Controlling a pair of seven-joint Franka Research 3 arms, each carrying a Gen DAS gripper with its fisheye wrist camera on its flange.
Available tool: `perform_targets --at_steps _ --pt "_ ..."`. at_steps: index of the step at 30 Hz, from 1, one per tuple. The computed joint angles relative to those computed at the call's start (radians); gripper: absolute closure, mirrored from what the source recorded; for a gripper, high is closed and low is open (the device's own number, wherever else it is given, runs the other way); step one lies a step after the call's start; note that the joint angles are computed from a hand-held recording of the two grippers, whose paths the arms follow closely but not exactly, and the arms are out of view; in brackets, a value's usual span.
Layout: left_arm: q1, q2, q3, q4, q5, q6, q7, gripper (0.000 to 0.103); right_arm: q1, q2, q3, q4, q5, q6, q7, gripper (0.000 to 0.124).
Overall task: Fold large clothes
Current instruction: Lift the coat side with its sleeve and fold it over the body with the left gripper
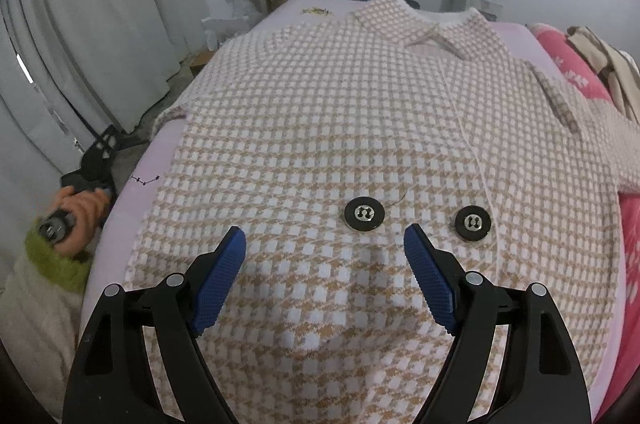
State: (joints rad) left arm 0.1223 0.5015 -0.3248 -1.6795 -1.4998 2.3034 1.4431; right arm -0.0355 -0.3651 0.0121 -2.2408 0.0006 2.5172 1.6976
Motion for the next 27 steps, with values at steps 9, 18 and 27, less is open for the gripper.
perform_targets --at_steps 9,18,27 --pt "-0.01 0.156 -0.023 0.171 0.146 0.039 -0.133 0.011 -0.024 0.0 0.014 0.006 -0.061 -0.003 0.043 0.046" --pt "-0.038 0.062 0.018 0.205 0.521 0.19 -0.236 0.086 -0.056 -0.029 0.01 -0.019 -0.101 0.035 0.086 0.046" --pt "-0.213 -0.153 0.067 0.295 1.173 0.369 -0.189 0.089 -0.1 -0.1 0.008 -0.085 -0.093 0.08 0.108 0.046"
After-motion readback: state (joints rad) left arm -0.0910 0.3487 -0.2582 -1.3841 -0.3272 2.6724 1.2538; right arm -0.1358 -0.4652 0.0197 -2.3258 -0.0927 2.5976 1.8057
